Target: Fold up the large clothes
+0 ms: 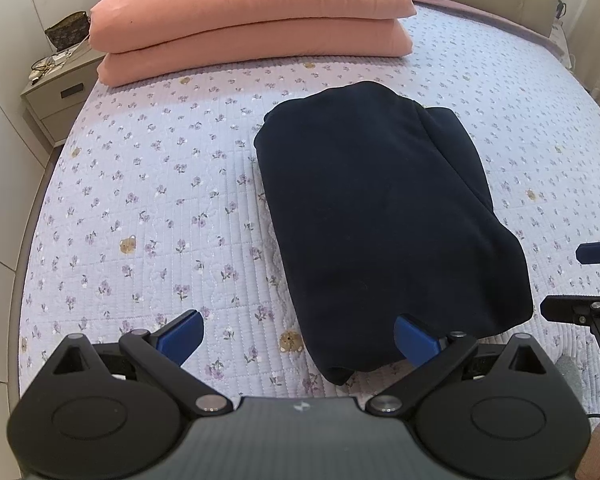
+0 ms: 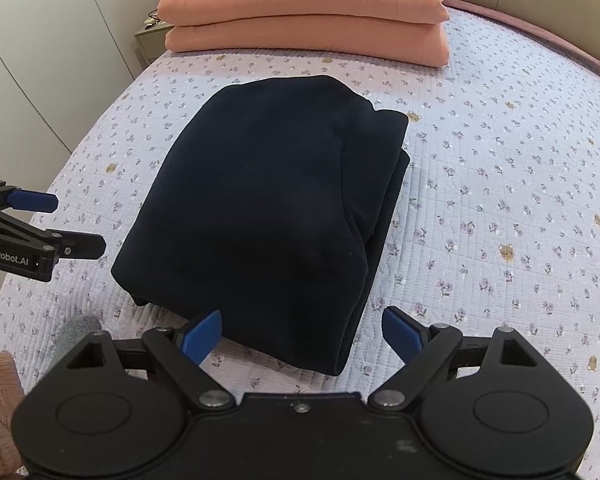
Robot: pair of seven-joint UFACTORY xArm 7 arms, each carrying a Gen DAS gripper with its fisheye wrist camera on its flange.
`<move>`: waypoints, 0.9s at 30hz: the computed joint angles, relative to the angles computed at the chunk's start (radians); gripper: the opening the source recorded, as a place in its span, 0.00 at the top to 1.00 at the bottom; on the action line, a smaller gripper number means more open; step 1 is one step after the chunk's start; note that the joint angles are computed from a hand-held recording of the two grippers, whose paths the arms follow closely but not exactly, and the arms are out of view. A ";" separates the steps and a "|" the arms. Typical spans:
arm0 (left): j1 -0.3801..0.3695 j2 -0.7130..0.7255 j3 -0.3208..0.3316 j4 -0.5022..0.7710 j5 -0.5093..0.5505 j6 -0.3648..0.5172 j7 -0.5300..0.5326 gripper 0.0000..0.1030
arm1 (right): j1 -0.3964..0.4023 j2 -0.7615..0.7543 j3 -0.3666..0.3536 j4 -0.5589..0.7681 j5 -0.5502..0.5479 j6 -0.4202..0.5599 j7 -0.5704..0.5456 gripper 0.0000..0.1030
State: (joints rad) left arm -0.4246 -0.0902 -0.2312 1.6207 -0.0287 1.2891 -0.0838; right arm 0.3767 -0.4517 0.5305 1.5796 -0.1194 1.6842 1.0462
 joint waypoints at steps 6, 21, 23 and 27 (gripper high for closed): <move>0.000 -0.001 0.000 -0.001 0.001 0.000 0.002 0.00 | 0.001 0.002 0.000 0.001 -0.001 0.000 0.003 0.00; 0.000 0.002 0.000 0.002 0.009 0.001 -0.002 0.00 | 0.009 0.000 -0.008 -0.004 0.005 -0.003 -0.007 0.00; 0.000 0.002 0.000 0.002 0.011 0.001 -0.001 0.00 | 0.008 0.004 -0.005 -0.002 0.005 -0.004 -0.005 0.00; 0.000 0.003 0.000 0.002 0.011 0.002 0.002 0.00 | 0.013 -0.004 -0.015 -0.011 0.012 -0.007 -0.017 0.00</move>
